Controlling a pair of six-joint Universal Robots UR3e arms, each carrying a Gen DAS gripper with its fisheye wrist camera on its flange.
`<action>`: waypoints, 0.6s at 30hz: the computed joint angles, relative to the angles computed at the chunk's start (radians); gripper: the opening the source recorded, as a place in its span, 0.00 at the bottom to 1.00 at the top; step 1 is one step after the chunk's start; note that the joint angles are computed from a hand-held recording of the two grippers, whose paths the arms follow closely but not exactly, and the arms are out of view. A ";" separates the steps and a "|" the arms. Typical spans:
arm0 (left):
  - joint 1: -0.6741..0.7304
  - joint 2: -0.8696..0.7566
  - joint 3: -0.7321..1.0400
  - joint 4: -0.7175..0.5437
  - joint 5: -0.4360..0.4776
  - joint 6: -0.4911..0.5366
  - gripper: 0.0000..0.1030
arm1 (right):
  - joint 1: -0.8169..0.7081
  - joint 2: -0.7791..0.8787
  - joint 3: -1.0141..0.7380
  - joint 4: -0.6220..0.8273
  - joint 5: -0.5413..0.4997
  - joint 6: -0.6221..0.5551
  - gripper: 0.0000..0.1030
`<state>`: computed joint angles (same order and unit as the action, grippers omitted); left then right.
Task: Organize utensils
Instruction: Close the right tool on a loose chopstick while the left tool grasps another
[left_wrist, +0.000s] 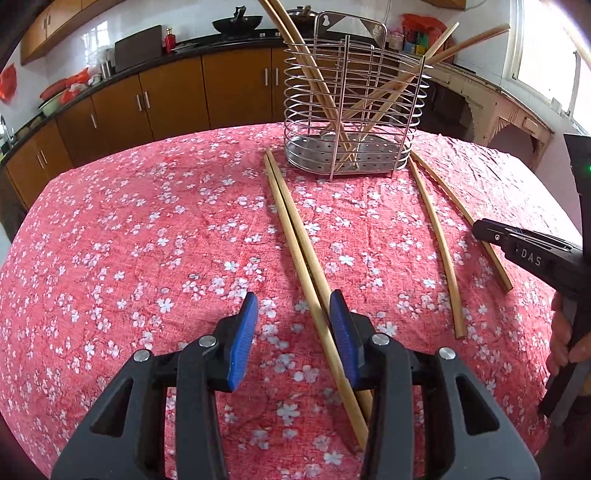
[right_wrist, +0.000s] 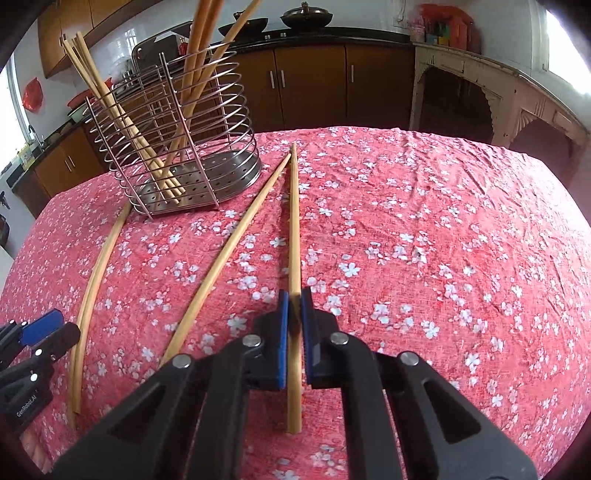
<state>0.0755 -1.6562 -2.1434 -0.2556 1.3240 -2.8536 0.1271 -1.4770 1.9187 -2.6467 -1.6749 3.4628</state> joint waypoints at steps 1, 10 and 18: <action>-0.004 -0.004 0.001 0.006 0.009 -0.001 0.39 | 0.016 0.001 -0.007 0.007 -0.011 0.013 0.08; 0.006 -0.104 0.088 0.033 0.113 -0.047 0.18 | 0.017 -0.011 0.005 0.006 -0.026 0.031 0.08; 0.091 -0.140 0.141 0.005 0.083 -0.038 0.18 | -0.061 -0.095 0.090 0.005 -0.001 0.027 0.08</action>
<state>0.1661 -1.7962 -2.0028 -0.2510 1.4073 -2.8919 0.0659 -1.5719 2.0088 -2.6413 -1.6756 3.4894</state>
